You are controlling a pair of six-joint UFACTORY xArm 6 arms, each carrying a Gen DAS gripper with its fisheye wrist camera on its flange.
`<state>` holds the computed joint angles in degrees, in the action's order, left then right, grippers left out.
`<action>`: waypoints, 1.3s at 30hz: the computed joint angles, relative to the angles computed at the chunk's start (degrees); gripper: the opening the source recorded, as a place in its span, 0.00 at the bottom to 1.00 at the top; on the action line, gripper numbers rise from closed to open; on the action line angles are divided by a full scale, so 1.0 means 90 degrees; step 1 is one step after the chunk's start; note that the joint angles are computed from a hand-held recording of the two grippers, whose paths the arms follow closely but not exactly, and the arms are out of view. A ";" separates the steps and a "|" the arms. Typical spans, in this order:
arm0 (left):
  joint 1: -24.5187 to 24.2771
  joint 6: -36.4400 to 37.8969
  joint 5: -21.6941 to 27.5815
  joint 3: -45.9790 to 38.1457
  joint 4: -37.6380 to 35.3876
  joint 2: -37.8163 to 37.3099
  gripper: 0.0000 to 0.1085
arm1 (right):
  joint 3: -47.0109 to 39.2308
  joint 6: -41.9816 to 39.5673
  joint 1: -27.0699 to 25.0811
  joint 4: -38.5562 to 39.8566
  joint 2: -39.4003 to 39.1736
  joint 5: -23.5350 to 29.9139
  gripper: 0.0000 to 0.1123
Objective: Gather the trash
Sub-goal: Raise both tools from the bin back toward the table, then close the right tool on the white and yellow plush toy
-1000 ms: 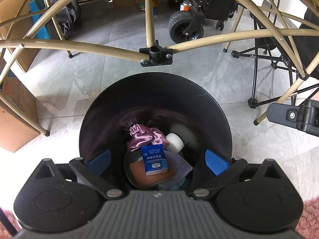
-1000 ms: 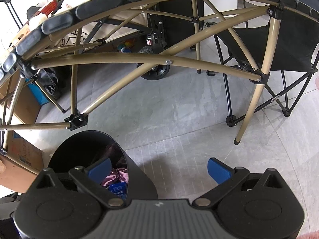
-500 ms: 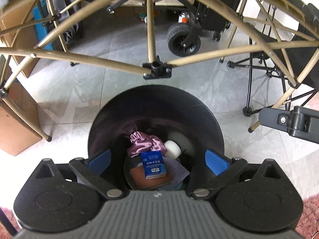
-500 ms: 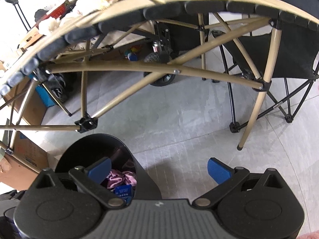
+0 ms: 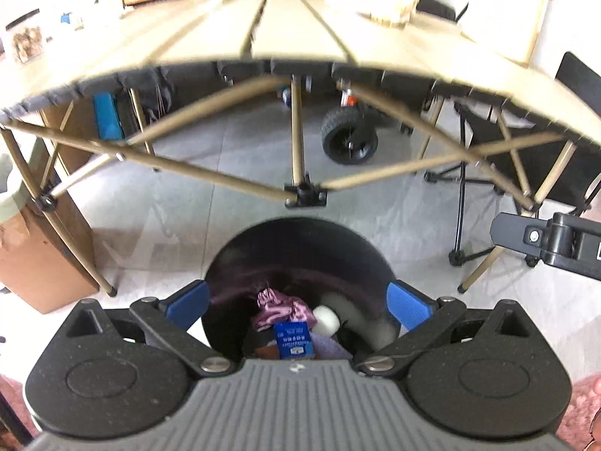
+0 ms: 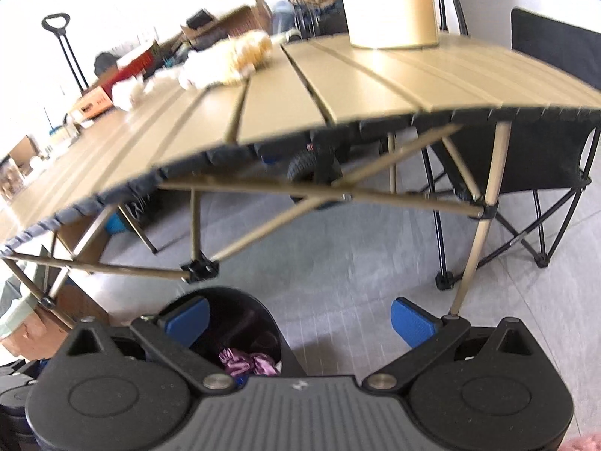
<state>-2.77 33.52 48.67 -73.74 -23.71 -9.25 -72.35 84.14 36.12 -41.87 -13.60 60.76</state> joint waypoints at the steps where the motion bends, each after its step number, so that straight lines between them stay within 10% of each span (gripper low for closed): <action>1: 0.0017 0.0034 -0.0059 0.0042 -0.0065 -0.0092 0.95 | -0.0034 0.0040 0.0074 -0.0105 -0.0035 0.0050 0.92; 21: 0.0433 0.0510 -0.0603 -0.0793 -0.1267 -0.0336 0.95 | -0.1557 -0.0241 0.0786 -0.1830 0.0240 0.0440 0.92; 39: 0.0464 -0.0382 -0.0513 -0.3833 -0.0890 0.1761 0.95 | -0.3985 -0.1794 -0.0643 -0.1534 0.1956 -0.0235 0.92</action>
<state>1.40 30.08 44.06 -108.24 -31.73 6.60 -108.21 68.00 30.33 -55.67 4.00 58.65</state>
